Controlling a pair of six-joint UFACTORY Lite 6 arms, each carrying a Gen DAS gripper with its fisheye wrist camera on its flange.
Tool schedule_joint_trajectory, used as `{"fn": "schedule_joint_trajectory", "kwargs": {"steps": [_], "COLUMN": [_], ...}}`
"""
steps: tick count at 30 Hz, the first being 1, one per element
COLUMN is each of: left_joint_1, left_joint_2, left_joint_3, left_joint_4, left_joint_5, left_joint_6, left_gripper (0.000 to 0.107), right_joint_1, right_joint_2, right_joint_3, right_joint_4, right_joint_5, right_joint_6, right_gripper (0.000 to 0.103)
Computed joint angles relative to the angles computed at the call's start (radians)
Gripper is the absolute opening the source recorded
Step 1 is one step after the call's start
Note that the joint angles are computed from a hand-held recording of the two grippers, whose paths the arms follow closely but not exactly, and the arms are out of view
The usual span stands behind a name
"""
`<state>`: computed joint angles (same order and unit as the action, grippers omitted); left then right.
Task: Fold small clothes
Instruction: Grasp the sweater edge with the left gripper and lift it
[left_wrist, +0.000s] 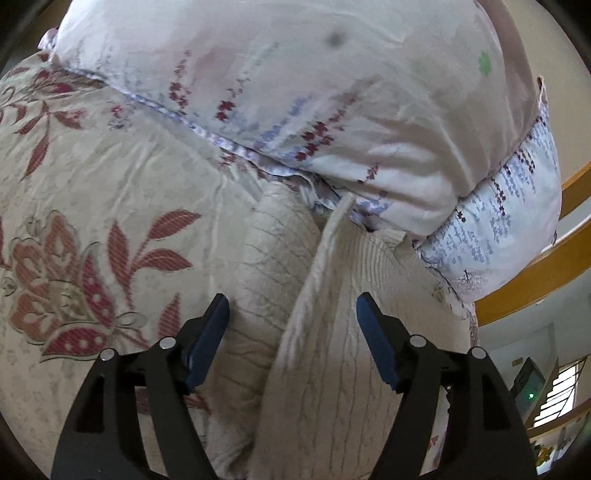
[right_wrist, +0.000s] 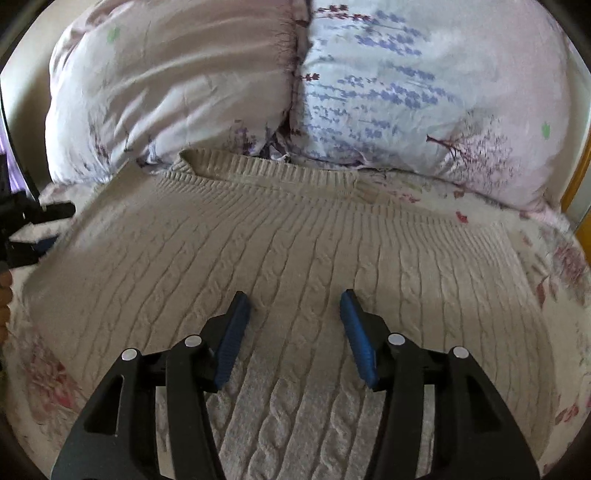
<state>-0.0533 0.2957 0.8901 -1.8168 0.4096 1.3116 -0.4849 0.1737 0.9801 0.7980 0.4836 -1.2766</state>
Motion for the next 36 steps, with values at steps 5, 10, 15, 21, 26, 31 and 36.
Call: {"fn": "schedule_joint_trajectory", "kwargs": {"steps": [5,10,15,21,26,31,36], "left_joint_1": [-0.045,-0.042,-0.049,-0.056,-0.030,-0.090,-0.186], "left_joint_2": [0.019,0.039,0.053,0.079,0.067,-0.040,-0.088], "left_joint_3": [0.027,0.044,0.060,0.091,0.078,0.055,0.090], "left_joint_4": [-0.033,-0.020,-0.013,0.064,0.039,-0.021,-0.100], "left_joint_5": [-0.035,-0.024,-0.025,0.000,0.092,0.109,0.109], "left_joint_6": [0.000,-0.029,-0.047,-0.157,-0.158,-0.140,-0.152], "left_gripper": [0.068,0.062,0.061,0.041,0.022,0.021,0.020], "right_joint_1": [-0.016,-0.023,-0.022,-0.023,-0.023,-0.023,-0.085], "right_joint_2": [0.022,0.031,0.028,0.026,0.024,0.031,0.070], "right_joint_3": [0.022,0.032,0.028,0.022,0.019,0.031,0.115], "right_joint_4": [0.015,0.024,0.032,0.043,0.044,0.030,0.008], "right_joint_5": [0.027,0.041,0.038,0.037,0.039,0.053,0.201], "right_joint_6": [-0.014,-0.022,-0.027,-0.038,-0.039,-0.021,0.022], "right_gripper": [0.055,0.055,0.055,0.055,0.055,0.056,0.056]}}
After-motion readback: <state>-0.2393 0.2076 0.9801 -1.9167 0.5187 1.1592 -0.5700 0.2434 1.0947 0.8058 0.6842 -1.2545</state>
